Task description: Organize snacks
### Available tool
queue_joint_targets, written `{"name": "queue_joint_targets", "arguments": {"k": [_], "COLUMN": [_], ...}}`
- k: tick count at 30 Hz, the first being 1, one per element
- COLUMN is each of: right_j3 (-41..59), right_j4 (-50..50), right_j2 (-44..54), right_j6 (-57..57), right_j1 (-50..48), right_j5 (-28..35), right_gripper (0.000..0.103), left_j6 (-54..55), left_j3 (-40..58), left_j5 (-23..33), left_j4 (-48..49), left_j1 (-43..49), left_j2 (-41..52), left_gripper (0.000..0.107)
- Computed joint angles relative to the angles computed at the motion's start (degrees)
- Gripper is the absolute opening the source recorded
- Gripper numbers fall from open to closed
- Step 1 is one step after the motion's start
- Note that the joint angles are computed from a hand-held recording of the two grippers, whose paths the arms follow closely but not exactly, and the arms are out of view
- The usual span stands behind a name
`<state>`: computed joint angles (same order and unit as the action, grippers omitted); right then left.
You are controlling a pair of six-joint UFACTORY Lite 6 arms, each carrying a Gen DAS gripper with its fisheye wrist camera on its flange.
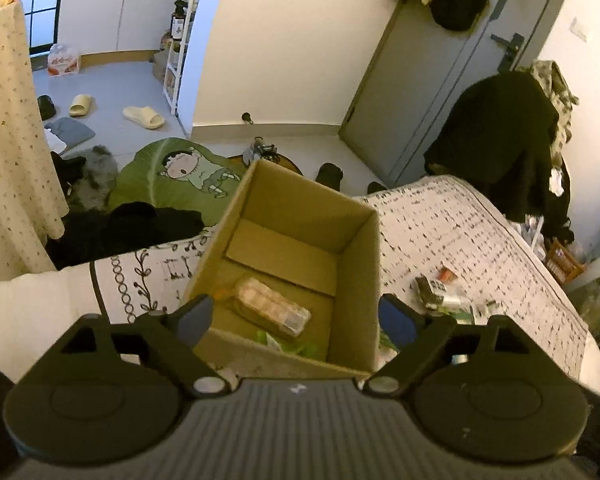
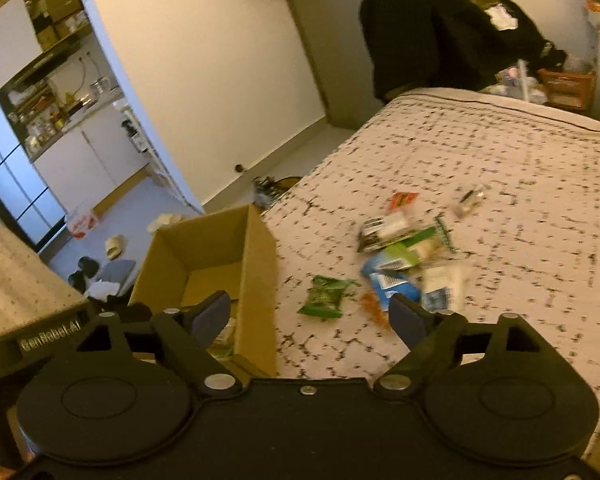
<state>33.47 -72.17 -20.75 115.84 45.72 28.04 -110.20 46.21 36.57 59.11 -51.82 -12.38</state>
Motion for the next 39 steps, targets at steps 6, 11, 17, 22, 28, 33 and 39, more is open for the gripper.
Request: {"name": "queue_joint_targets", "arguments": {"k": [6,11,17,22,28,33,39], "right_j3": [-1.72,-4.96,-8.00,-9.02,-8.84,-10.90,-12.84], "right_j4": [5.28,10.46,13.20,16.85,22.43,28.38,49.36], "right_j2": [-4.84,-10.83,-17.95,-20.71,-20.57,-22.74,-24.77], "right_j6": [-8.23,-15.68,-21.95,-30.48,-40.80,-50.67,-69.57], "right_j1": [-0.77,-2.24,-4.42,-10.37,-16.63,-23.69,-32.36], "right_j5": [2.11,2.62,5.37,2.87,0.52,-3.02,-7.81], "right_gripper": [0.097,0.103,0.103,0.103,0.103,0.103,0.103], "left_j6": [-0.29,2.16,-1.72,-6.61,-8.65,-5.69,-7.05], "left_j3": [2.57,4.16,6.07,7.76,9.62,12.46,11.25], "left_j5": [2.98,0.86,1.96,3.63,0.17,-0.55,-2.56], "left_j4": [-0.69,-1.83,1.69,6.30,6.55,3.01,1.00], "left_j1": [-5.00,-6.76,-9.99,-12.87,-13.87,-15.06,-15.20], "left_j2": [2.82,3.34,4.53,6.79,9.69,13.81,15.37], "left_gripper": [0.100,0.103,0.103,0.103,0.103,0.103,0.103]}}
